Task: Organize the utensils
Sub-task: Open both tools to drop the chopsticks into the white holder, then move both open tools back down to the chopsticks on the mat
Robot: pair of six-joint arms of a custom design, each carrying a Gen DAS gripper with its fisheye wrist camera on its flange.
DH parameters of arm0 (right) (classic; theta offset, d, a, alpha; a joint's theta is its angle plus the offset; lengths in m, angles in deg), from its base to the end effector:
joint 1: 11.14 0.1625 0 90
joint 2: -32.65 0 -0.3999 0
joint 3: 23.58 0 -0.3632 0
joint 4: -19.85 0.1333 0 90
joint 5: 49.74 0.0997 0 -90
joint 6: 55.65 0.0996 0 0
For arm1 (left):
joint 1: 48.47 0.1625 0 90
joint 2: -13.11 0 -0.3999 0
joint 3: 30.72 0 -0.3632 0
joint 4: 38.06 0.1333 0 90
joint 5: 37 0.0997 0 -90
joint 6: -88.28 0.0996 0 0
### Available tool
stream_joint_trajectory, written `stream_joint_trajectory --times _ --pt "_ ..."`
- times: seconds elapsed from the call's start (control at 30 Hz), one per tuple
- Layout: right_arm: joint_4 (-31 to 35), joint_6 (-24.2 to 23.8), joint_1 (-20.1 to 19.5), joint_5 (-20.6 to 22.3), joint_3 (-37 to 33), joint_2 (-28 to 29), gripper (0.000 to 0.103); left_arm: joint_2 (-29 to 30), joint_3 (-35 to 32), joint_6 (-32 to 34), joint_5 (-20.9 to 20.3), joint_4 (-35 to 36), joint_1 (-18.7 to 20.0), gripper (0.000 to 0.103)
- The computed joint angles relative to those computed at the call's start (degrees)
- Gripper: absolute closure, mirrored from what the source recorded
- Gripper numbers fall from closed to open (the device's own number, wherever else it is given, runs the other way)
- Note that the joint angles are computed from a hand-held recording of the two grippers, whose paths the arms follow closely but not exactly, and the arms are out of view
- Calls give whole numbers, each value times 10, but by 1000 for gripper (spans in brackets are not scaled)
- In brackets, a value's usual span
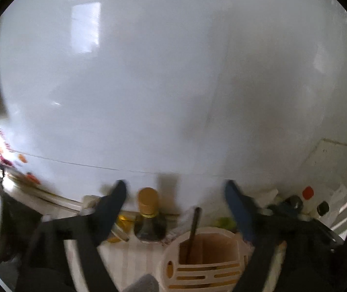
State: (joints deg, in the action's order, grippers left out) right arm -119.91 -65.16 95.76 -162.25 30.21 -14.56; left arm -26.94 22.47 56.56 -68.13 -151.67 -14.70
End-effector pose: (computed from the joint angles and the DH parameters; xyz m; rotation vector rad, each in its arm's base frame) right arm 0.3144 -0.7073 0.4155 0.3959 -2.5865 1.0636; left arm -0.5163 -0.6081 0.3047 0.3729 2.2784 -1.0554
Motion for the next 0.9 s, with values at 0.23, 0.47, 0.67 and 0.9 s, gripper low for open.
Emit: stream_joint_trajectory --times 0.23,0.47,0.67,0.9 --pt "-4 14 9 -41 79 -70 42 -47 42 -156 32 155 -36 0" --pt "-16 31 11 -72 198 -154 9 -91 138 -300 -15 255 -58 0" --pt "22 70 -2 -116 297 -210 3 -113 216 -379 -74 305 -73 0" --pt "169 152 -51 -109 374 -246 49 -111 292 -418 -160 333 -69 0"
